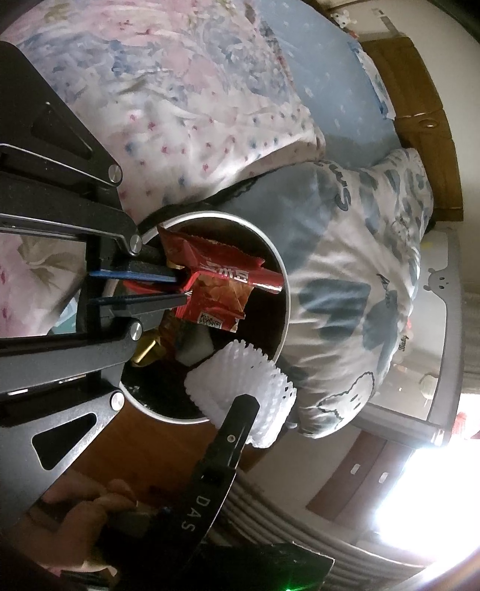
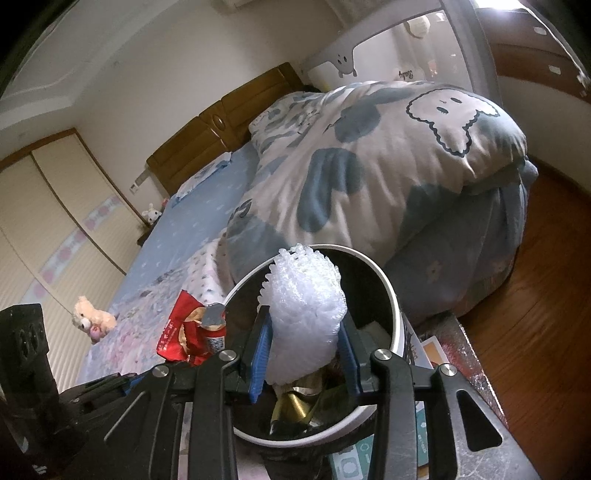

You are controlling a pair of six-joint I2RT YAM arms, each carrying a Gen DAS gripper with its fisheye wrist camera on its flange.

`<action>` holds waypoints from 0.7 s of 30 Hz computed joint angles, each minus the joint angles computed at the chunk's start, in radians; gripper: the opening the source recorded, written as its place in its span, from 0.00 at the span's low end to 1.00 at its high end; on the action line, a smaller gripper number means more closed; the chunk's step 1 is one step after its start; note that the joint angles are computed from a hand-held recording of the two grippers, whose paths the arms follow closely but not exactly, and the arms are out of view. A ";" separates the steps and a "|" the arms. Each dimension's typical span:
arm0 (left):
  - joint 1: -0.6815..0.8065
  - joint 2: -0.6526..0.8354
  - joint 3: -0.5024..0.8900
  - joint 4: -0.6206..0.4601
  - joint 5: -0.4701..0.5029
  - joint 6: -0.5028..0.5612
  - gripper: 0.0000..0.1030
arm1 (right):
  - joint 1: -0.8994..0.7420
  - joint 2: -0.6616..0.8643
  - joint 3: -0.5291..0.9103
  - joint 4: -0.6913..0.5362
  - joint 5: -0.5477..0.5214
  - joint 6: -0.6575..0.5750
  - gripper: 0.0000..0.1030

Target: Collect trash

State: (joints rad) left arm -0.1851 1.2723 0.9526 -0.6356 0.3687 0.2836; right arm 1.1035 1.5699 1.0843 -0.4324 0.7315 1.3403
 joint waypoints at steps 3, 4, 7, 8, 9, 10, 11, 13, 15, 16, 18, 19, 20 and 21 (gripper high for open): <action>-0.006 0.014 0.009 -0.004 0.002 0.001 0.07 | -0.011 0.004 0.005 -0.001 -0.011 -0.010 0.36; -0.009 0.016 0.010 -0.005 0.000 0.001 0.07 | -0.015 0.004 0.003 0.002 -0.015 -0.014 0.36; -0.013 0.019 0.012 -0.005 -0.004 -0.002 0.20 | -0.027 0.003 -0.001 0.005 -0.024 -0.015 0.40; -0.012 0.020 0.015 -0.008 -0.004 -0.004 0.23 | -0.031 0.004 0.001 0.001 -0.026 -0.012 0.46; -0.008 0.016 0.014 -0.007 -0.004 -0.006 0.27 | -0.033 0.004 0.001 -0.003 -0.025 -0.005 0.53; -0.003 0.011 0.012 -0.005 0.000 -0.007 0.30 | -0.035 0.002 -0.002 -0.003 -0.024 -0.001 0.55; 0.004 0.008 0.011 -0.009 0.005 -0.004 0.32 | -0.038 -0.004 -0.009 0.002 -0.026 0.004 0.57; 0.022 -0.004 0.005 -0.012 0.013 -0.001 0.40 | -0.039 -0.010 -0.012 -0.001 -0.025 0.014 0.60; 0.045 -0.018 -0.003 -0.018 0.027 0.006 0.41 | -0.036 -0.016 -0.019 0.002 -0.021 0.025 0.64; 0.062 -0.027 -0.008 -0.025 0.036 0.010 0.44 | -0.034 -0.017 -0.020 0.003 -0.021 0.026 0.64; 0.094 -0.048 -0.019 -0.037 0.053 0.018 0.49 | -0.027 -0.013 -0.016 0.000 -0.020 0.033 0.64; 0.119 -0.063 -0.029 -0.043 0.064 0.026 0.49 | -0.021 -0.010 -0.011 -0.006 -0.015 0.039 0.64; 0.148 -0.078 -0.038 -0.050 0.078 0.037 0.49 | -0.018 -0.007 -0.007 -0.008 -0.013 0.042 0.65; 0.165 -0.086 -0.042 -0.057 0.087 0.043 0.49 | -0.009 -0.003 0.000 -0.017 -0.008 0.050 0.65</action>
State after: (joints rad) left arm -0.0202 1.1863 0.9101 -0.6931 0.4561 0.3270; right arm 1.0944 1.5669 1.0846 -0.4491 0.7233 1.3903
